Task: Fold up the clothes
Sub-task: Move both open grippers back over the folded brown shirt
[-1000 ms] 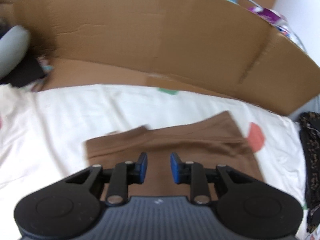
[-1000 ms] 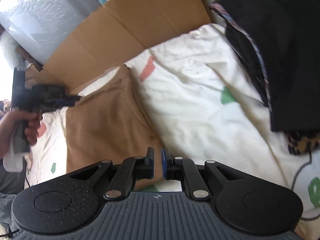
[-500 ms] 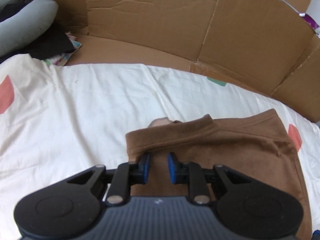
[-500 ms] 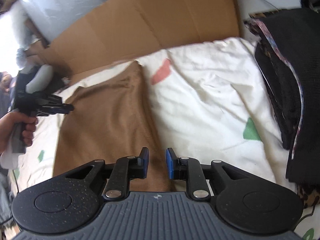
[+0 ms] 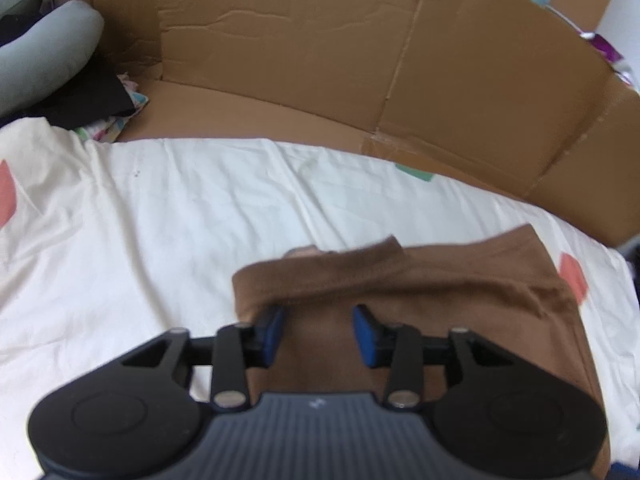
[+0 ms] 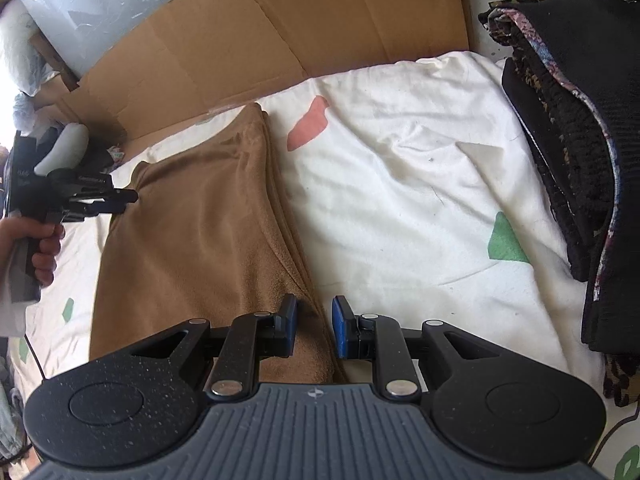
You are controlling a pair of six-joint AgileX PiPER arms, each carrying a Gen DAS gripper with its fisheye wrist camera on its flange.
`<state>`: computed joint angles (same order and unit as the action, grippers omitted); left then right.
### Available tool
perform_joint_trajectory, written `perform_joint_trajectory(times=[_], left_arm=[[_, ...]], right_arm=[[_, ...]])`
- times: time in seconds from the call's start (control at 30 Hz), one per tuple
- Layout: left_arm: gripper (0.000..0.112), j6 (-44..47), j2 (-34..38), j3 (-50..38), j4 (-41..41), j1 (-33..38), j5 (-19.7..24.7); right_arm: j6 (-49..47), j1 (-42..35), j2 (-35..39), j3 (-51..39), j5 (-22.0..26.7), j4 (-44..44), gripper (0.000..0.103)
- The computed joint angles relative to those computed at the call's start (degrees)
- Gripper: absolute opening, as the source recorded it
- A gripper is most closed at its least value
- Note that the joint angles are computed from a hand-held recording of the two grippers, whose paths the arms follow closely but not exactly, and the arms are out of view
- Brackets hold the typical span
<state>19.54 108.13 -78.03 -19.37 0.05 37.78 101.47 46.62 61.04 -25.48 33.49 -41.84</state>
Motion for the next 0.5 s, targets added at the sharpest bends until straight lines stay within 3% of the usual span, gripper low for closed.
perform_joint_trajectory(times=[0.2, 0.33, 0.5], left_arm=[[0.046, 6.7, -8.1, 5.7, -3.2, 3.8, 5.8], [0.052, 10.5, -15.3, 9.5, -6.2, 8.7, 12.2], [0.052, 11.4, -22.2, 13.0, -4.4, 12.0, 17.4]], right_arm=[[-3.0, -0.8, -3.0, -0.3, 0.6, 1.7, 0.022], [-7.8, -1.3, -4.1, -1.2, 1.7, 3.5, 0.027], [-10.4, -1.5, -4.9, -1.3, 2.0, 4.8, 0.03]])
